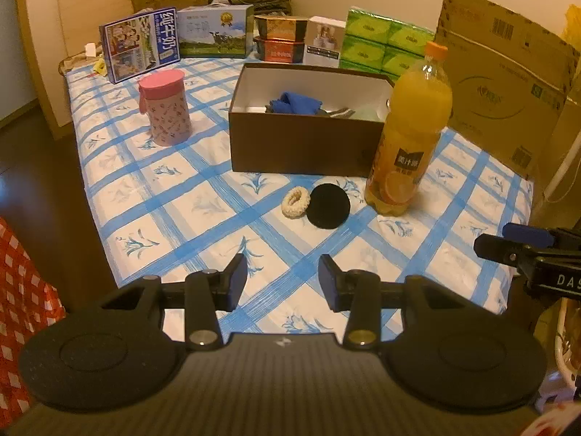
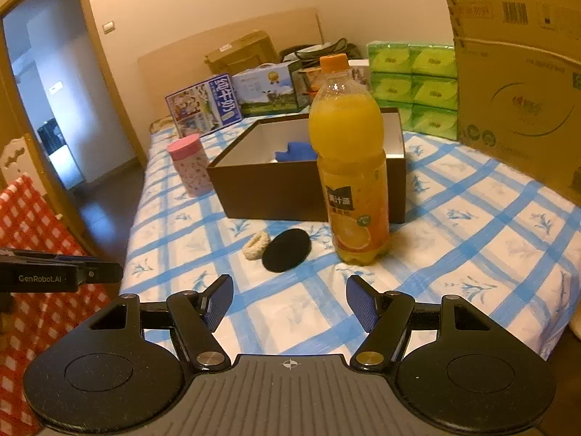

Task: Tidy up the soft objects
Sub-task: 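Move both tools back from the box toward the hair tie and black pad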

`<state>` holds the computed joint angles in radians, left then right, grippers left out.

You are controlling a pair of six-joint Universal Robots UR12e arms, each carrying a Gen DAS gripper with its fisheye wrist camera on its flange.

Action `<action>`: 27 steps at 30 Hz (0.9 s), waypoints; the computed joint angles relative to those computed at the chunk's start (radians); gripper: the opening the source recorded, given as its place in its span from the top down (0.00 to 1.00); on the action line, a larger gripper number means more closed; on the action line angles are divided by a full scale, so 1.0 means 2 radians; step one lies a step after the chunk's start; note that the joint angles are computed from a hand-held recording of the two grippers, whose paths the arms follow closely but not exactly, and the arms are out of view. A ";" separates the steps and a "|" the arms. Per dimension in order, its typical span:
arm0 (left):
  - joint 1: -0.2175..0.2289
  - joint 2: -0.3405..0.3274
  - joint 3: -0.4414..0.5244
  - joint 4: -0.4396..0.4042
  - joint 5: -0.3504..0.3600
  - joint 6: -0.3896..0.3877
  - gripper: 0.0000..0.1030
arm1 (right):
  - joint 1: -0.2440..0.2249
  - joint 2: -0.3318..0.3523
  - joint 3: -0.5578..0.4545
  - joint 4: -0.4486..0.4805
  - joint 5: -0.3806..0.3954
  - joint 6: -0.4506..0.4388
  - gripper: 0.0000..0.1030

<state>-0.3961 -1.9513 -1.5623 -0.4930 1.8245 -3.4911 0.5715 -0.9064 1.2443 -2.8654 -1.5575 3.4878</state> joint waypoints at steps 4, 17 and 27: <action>0.007 -0.004 0.001 -0.001 -0.017 0.013 0.57 | 0.009 0.008 -0.010 0.013 -0.027 0.007 0.33; 0.027 -0.025 0.006 -0.006 -0.049 0.014 0.37 | 0.017 0.049 -0.080 0.107 -0.048 0.010 0.33; 0.035 -0.046 0.021 -0.022 -0.051 0.004 0.36 | 0.018 0.083 -0.124 0.134 -0.056 0.010 0.33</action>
